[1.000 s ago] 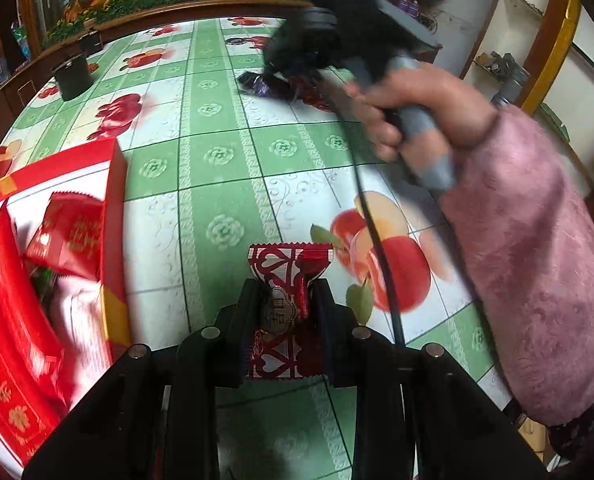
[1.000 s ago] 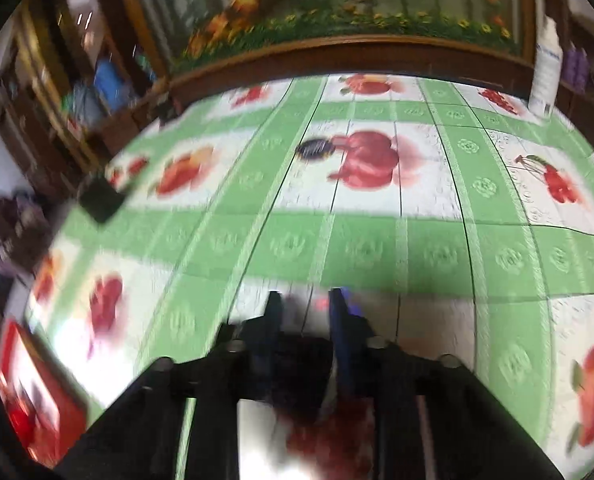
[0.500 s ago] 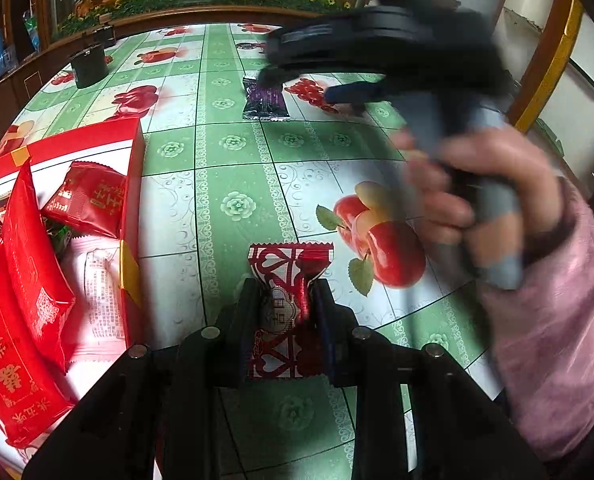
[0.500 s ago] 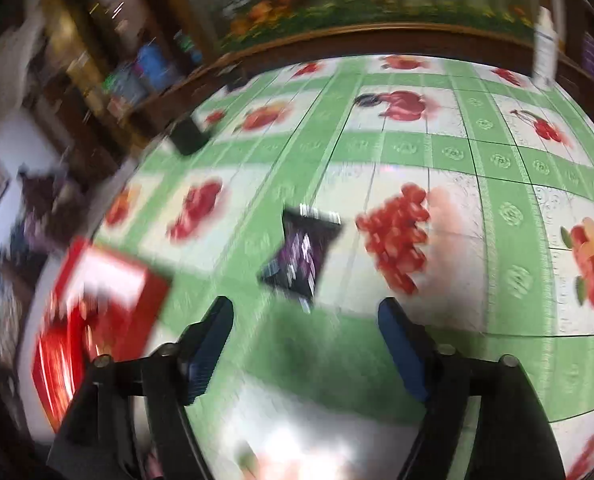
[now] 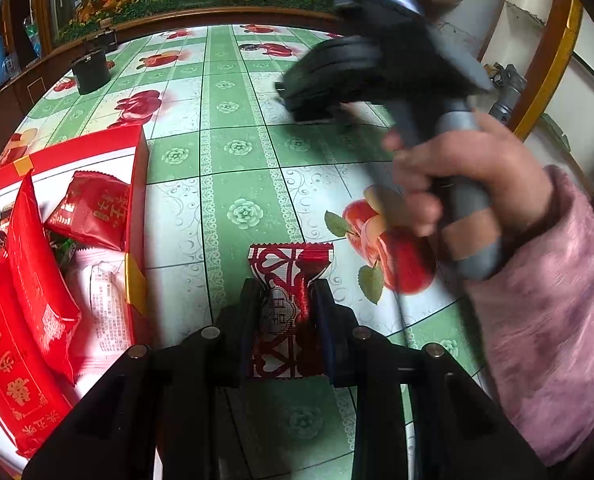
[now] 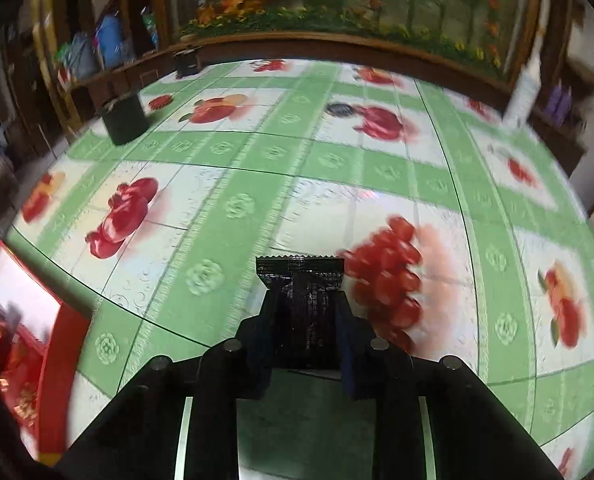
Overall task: Organize snacks
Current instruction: 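Grasp the red-and-white candy with the left tool while the right grasps the purple packet, then carry both packets over the white tray and release them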
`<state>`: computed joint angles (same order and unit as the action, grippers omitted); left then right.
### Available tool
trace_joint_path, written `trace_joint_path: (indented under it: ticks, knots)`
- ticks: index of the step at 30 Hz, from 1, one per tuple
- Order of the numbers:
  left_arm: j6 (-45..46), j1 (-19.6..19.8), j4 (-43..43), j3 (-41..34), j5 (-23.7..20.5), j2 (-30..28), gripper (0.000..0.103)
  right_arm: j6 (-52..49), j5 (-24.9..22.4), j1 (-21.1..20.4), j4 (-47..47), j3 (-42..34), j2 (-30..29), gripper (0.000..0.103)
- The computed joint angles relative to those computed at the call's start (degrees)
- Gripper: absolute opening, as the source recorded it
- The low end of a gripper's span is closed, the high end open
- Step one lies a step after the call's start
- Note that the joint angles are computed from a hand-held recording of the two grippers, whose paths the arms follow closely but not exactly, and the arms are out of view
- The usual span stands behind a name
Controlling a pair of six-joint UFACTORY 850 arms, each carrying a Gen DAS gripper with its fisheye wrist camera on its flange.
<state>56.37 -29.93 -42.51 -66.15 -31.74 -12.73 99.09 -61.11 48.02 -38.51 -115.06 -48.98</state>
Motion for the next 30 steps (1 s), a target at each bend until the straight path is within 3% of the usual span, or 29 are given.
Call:
trace_joint_path:
  ticks: [4, 9, 13, 19, 26, 30]
  knots:
    - [-0.2, 0.1, -0.7, -0.2, -0.1, -0.3, 0.025, 17.6, 19.5, -0.7, -6.2, 20.4, 12.8, 0.025]
    - [0.5, 1.0, -3.9, -0.5, -2.1, -0.5, 0.024, 41.3, 29.5, 0.6, -22.9, 34.1, 21.4, 0.025]
    - [2.5, 1.5, -6.5, 0.2, -2.5, 0.5, 0.024, 57.6, 33.3, 1.8, -37.3, 39.6, 24.5, 0.025]
    - [5.6, 3.0, -10.0, 1.0, -2.2, 3.0, 0.024, 67.3, 37.2, 2.3, -51.7, 38.3, 23.2, 0.024]
    - [7.5, 6.5, -8.8, 3.7, 4.3, 7.2, 0.024, 61.7, 40.4, 3.6, -55.0, 28.3, 16.5, 0.024]
    - [7.0, 9.5, -7.5, 4.1, 8.6, 8.1, 0.024, 67.9, 43.4, 3.8, -63.4, 20.3, 10.8, 0.024]
